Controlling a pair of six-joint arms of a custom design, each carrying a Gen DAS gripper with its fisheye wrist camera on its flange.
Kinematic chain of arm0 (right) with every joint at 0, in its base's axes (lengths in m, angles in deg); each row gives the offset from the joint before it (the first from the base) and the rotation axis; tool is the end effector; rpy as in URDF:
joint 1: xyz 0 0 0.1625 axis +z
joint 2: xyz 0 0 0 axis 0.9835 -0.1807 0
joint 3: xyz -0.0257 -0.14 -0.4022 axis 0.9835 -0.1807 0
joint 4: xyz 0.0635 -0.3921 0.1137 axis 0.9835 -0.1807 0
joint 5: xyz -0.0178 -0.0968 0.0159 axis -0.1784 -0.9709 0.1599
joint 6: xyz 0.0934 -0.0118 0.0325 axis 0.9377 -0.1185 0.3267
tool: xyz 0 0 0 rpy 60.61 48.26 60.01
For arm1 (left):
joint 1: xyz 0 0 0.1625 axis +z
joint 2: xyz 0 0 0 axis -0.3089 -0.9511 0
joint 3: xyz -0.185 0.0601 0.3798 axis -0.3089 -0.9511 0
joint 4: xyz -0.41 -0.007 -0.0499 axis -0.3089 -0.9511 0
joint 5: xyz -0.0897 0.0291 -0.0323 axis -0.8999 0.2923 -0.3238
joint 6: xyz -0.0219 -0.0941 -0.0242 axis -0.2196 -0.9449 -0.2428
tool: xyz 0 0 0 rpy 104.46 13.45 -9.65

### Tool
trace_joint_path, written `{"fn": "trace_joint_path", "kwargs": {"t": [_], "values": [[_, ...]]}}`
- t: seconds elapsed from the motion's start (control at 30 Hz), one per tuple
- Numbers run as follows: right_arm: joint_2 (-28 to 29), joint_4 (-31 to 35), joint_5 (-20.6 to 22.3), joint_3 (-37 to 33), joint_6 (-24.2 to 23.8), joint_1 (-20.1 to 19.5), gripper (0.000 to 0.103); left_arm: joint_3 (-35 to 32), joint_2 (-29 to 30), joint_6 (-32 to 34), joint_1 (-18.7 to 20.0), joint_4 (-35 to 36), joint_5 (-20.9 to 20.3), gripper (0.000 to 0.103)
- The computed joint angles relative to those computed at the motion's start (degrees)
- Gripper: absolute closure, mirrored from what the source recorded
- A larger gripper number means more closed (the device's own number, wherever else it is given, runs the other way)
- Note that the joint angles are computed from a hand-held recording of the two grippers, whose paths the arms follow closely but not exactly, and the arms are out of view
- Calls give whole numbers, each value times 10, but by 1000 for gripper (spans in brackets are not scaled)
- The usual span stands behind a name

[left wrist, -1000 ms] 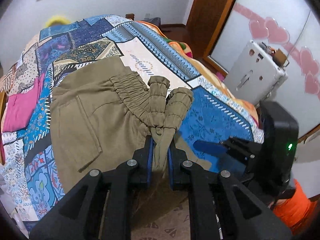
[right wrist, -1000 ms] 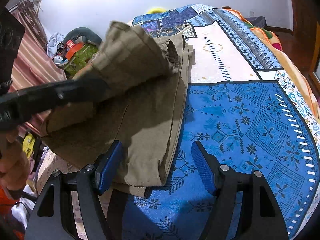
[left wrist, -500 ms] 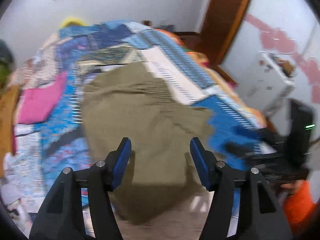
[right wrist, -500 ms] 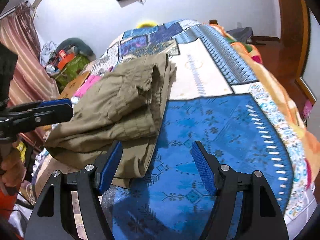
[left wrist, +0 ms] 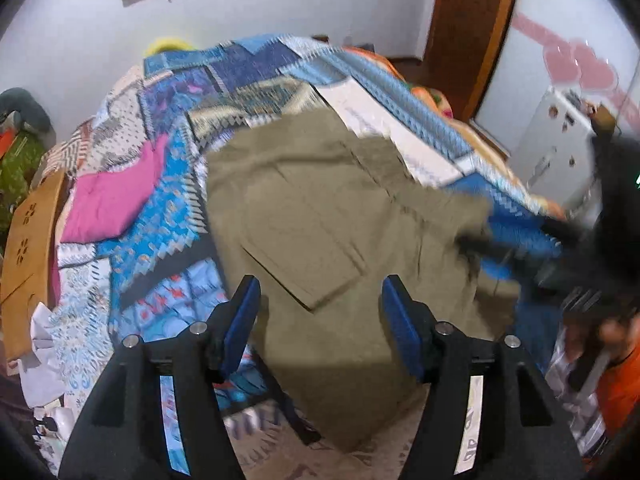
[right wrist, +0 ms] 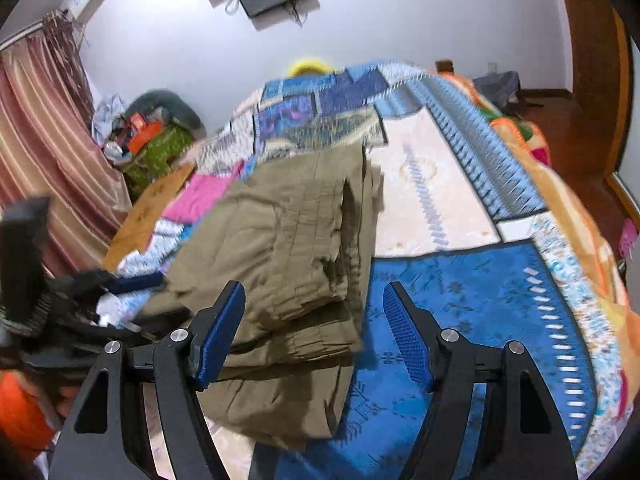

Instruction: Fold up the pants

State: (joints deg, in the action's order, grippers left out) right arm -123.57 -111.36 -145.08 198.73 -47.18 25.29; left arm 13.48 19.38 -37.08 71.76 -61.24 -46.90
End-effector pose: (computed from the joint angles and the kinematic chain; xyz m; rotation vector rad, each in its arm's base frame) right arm 0.2240 -0.5507 0.1851 -0.0195 -2.4351 1.1040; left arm -0.2806 -0.6882 0.1338 1.1956 2.3775 -0.3156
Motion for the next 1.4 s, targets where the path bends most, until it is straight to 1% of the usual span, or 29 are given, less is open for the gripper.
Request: {"fn": "trace_joint_path", "kwargs": {"t": [0.07,0.17,0.27,0.33,0.43,0.47,0.5,0.53,0.7,0.73,0.77,0.8,0.83,0.87,0.93,1.0,1.07,1.17,1.23,1.27,1.33,1.4], "values": [[4,25,4,0,12,-9,35,-18,7,4,1,-10,9,33],[1,34,40,16,29,-24,35,-64,34,19,7,-21,39,31],[0,28,39,22,21,-22,34,-119,66,28,18,-16,46,30],[-1,31,40,21,19,-23,34,-172,96,18,28,2,47,30],[0,32,40,19,16,-23,34,-269,150,11,42,55,47,30],[0,30,43,19,15,-24,34,-286,160,12,44,64,49,30],[0,28,45,20,16,-25,34,-323,183,10,48,85,55,30],[-1,28,49,22,17,-27,34,-341,193,6,51,98,55,30],[-3,23,53,25,15,-27,33,-496,280,-39,73,220,51,31],[-3,23,53,25,14,-27,33,-524,294,-48,78,247,42,37],[-3,24,53,24,11,-27,33,-566,313,-63,84,288,19,49],[-3,24,54,23,10,-27,33,-601,329,-79,92,320,-8,53],[-3,23,55,23,8,-28,33,-612,334,-84,94,328,-18,56],[-3,21,59,23,8,-29,32,-599,329,-76,94,312,-24,66],[-4,18,66,26,9,-32,32,-586,324,-58,94,302,-41,80],[-6,15,76,28,12,-36,31,-551,313,-46,89,269,-24,82],[-7,15,80,29,14,-38,31,-531,305,-39,87,250,-15,87],[-8,19,73,25,14,-35,31,-505,291,-46,84,233,0,91],[-7,20,59,20,9,-29,31,-477,277,-52,80,214,26,91],[-7,19,48,17,3,-26,31,-456,267,-65,77,204,49,91],[-4,7,25,13,-6,-20,31,-394,235,-94,71,178,94,91],[-7,0,11,14,0,-18,31,-326,202,-83,65,126,119,91]]}}
